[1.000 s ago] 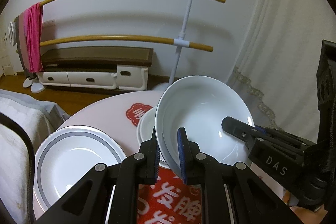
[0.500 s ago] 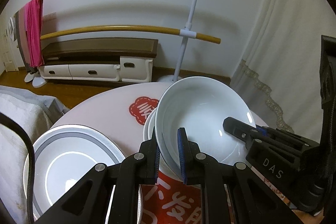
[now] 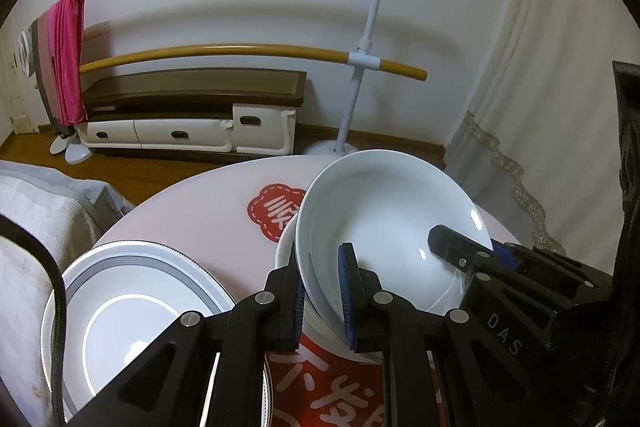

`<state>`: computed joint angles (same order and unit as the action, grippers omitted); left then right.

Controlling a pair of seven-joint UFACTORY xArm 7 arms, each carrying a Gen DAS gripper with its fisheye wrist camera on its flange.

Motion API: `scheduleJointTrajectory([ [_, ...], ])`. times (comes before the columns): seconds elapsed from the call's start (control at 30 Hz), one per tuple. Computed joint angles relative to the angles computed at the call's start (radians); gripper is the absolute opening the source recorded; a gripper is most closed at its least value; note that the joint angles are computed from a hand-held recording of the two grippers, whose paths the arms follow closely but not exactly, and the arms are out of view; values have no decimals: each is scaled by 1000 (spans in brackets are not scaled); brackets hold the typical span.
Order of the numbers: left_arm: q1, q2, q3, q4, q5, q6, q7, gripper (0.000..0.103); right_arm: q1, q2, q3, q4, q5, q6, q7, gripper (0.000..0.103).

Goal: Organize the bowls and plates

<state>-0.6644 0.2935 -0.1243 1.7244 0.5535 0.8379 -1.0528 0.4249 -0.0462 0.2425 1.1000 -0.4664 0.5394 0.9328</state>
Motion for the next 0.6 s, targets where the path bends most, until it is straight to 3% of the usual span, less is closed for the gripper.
scheduleJointTrajectory([
  [0.6, -10, -1, 5, -11, 45, -11, -25, 12, 3, 2, -2, 9, 28, 19, 12, 14],
])
